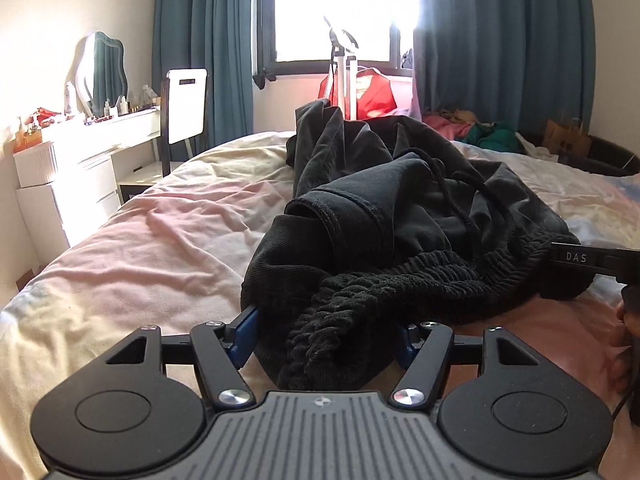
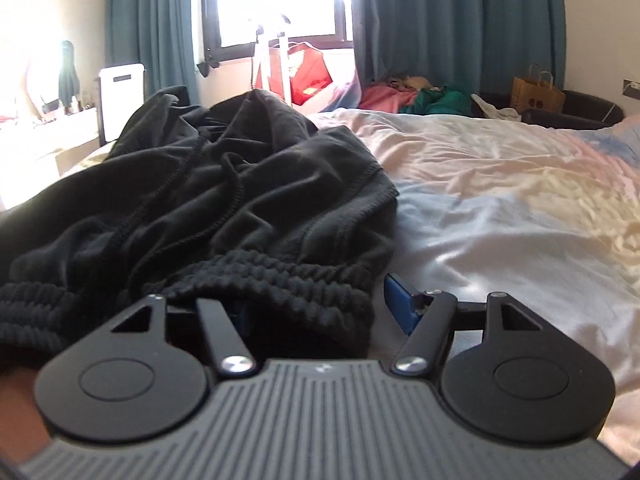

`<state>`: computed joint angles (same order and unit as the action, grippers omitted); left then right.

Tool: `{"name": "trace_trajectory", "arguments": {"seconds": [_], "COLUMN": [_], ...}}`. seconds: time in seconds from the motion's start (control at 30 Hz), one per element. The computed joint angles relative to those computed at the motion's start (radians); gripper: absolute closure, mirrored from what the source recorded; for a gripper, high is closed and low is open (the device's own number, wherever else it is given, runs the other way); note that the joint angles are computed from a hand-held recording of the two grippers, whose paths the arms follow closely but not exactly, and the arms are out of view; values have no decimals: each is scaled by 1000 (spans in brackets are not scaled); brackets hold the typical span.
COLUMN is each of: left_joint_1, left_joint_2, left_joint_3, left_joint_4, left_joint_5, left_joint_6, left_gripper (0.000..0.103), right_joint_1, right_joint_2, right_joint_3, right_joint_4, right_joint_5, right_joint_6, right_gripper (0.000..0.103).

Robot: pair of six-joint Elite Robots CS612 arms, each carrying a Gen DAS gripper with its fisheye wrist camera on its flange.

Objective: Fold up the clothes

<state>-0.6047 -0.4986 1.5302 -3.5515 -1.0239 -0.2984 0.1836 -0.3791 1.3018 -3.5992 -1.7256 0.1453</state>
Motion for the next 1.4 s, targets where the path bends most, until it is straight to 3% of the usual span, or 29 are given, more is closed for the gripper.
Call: {"name": "trace_trajectory", "arguments": {"seconds": [0.07, 0.13, 0.23, 0.27, 0.3, 0.43, 0.47, 0.67, 0.77, 0.83, 0.97, 1.1, 1.23, 1.4], "left_joint_1": [-3, -3, -4, -5, -7, -3, 0, 6, 4, 7, 4, 2, -3, 16], "left_joint_2": [5, 8, 13, 14, 16, 14, 12, -15, -27, -35, -40, -36, -30, -26], "left_joint_3": [-7, -11, -15, -15, -16, -11, -7, 32, 52, 60, 76, 83, 64, 53], "left_joint_4": [6, 12, -4, -15, -26, -60, -66, -108, -102, -76, -68, -106, -36, -53], "left_joint_5": [17, 22, 24, 29, 33, 14, 0, -132, -204, -274, -359, -373, -301, -350], "left_joint_6": [14, 14, 33, 46, 60, 67, 58, 65, 105, 136, 194, 192, 151, 28], "left_gripper": [36, 36, 36, 36, 36, 36, 36, 36, 34, 26, 23, 18, 21, 22], "right_joint_1": [8, 10, -1, -2, 2, 9, 11, 9, 13, 15, 7, 1, 3, -3], "right_joint_2": [0, -2, -18, -21, -22, -30, -35, -103, -137, -155, -179, -189, -186, -183], "right_joint_3": [-7, -11, -3, 0, 1, 21, 30, 130, 191, 226, 267, 285, 288, 285], "right_joint_4": [8, 47, 167, 180, 176, 111, 82, -132, -222, -242, -179, -173, -222, -204], "right_joint_5": [-26, -52, -30, -34, -57, -114, -136, -195, -226, -240, -237, -216, -201, -200], "right_joint_6": [-23, -40, 40, 63, 64, 77, 81, 89, 54, 24, 44, 97, 95, 130], "right_gripper": [36, 44, 50, 58, 69, 78, 90, 93, 93, 93, 93, 93, 93, 93]}}
